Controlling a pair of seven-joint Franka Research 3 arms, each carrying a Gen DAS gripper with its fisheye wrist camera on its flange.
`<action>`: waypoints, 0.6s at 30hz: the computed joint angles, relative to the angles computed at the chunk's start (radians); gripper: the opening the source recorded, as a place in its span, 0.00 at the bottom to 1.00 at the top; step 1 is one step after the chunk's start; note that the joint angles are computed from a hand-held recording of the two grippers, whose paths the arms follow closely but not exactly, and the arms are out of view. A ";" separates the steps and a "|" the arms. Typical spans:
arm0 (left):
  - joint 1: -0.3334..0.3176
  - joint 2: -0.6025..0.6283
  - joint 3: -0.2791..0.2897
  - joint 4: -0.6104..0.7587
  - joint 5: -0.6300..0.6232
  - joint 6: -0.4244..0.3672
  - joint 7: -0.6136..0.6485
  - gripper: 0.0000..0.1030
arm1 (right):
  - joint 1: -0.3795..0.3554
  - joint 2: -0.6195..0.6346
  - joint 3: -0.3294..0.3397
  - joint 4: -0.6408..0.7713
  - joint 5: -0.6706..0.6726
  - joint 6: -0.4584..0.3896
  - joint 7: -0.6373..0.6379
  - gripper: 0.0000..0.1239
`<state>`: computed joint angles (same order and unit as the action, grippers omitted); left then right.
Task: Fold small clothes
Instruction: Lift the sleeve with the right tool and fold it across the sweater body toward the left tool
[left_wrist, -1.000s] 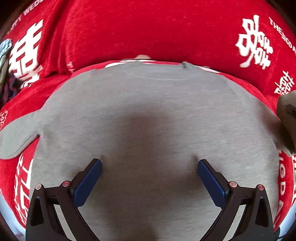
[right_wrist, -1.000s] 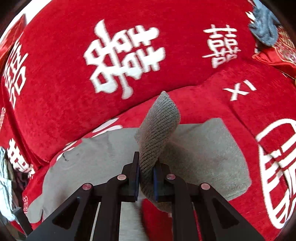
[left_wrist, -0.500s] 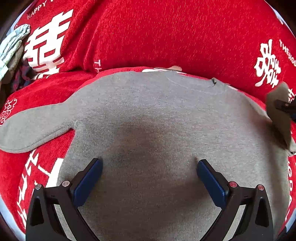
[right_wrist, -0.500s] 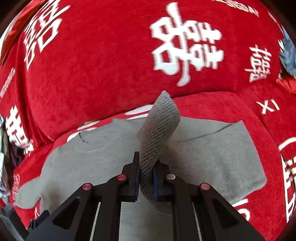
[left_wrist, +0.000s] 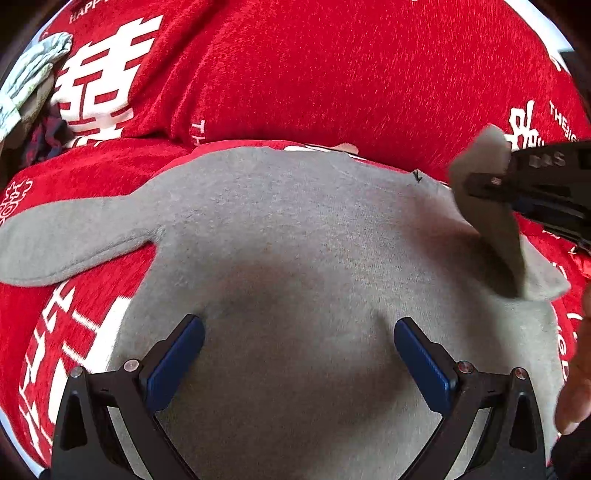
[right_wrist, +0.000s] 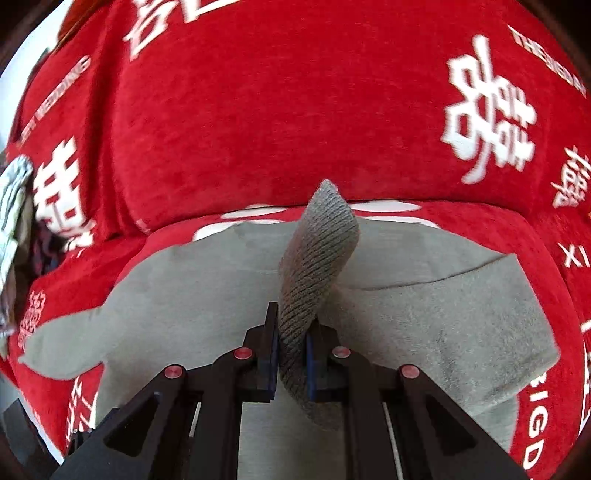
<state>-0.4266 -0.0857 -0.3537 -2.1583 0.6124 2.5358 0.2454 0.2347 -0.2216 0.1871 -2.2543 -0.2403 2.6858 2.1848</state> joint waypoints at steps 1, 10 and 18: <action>-0.001 -0.014 0.001 -0.013 -0.004 0.002 0.002 1.00 | 0.006 0.010 0.006 0.008 -0.003 0.002 -0.007 0.10; 0.022 -0.183 0.023 -0.199 -0.090 0.116 0.015 1.00 | 0.095 0.072 0.017 0.048 0.037 0.020 -0.119 0.10; 0.064 -0.254 -0.011 -0.235 -0.107 0.087 -0.019 1.00 | 0.157 0.157 0.018 0.126 0.001 -0.011 -0.102 0.10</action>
